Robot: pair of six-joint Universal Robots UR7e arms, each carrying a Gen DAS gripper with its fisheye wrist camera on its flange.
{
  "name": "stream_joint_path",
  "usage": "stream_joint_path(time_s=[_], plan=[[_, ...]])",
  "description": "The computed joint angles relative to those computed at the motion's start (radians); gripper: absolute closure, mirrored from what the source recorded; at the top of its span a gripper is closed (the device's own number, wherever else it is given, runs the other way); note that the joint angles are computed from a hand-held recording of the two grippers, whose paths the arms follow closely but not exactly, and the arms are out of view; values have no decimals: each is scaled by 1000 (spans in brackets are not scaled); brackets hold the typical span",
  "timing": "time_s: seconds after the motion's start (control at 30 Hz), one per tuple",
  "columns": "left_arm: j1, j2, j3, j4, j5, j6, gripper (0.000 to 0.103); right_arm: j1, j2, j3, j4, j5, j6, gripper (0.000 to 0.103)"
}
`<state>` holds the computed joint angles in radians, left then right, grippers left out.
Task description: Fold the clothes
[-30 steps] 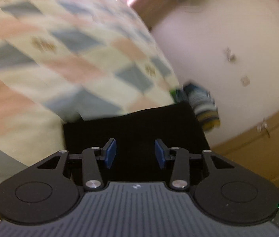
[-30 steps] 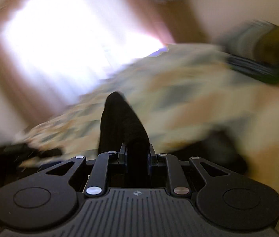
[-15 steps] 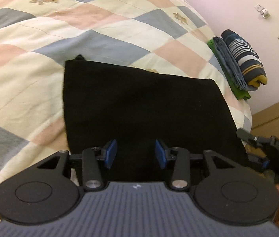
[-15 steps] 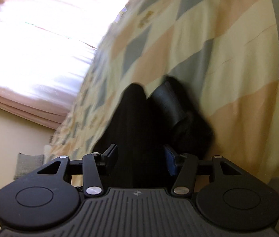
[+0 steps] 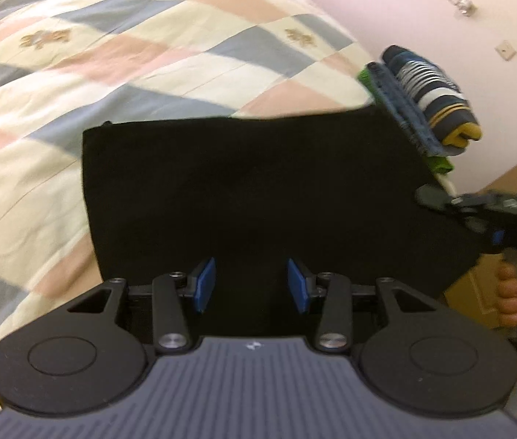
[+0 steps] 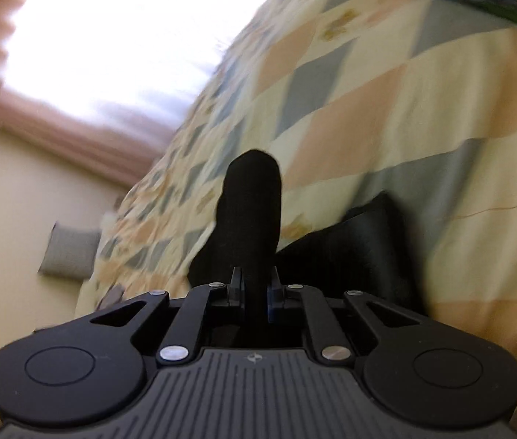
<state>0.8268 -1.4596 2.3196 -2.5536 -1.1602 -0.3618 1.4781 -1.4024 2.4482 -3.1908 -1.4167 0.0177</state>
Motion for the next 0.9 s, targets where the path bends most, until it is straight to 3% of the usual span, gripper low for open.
stream_joint_path(time_s=[0.17,0.3,0.37,0.43,0.47,0.5,0.57,0.67,0.7,0.73,0.77,0.83,0.9], plan=[[-6,27,11,-22,-17,26,65,-54,-9,29,-24,-38,32,93],[-11,39,10,-35,-21,30,66,-44,58,22,-69,-154,57,89],[-24,46,3,-36,-4,48,66,4,96,11,-109,-253,59,85],[-21,71,-13,-38,6,76,66,59,132,-5,-138,-357,60,76],[-19,84,-22,-39,11,91,67,98,150,-16,-145,-432,53,57],[-17,97,-30,-39,15,105,67,147,170,-31,-145,-527,39,46],[-12,119,-41,-51,16,116,67,225,228,-45,-214,-677,-80,47],[-14,139,-51,-83,9,134,67,381,412,-71,-468,-968,-394,48],[-14,146,-55,-96,4,141,67,424,468,-85,-538,-1036,-499,59],[-13,157,-60,-108,0,154,67,445,518,-87,-620,-1062,-604,68],[-12,171,-68,-118,4,172,68,442,559,-77,-709,-1046,-702,85],[-7,210,-85,-155,23,230,77,401,594,-57,-797,-991,-775,84],[15,257,-107,-197,40,262,97,348,570,-38,-766,-923,-736,84]])
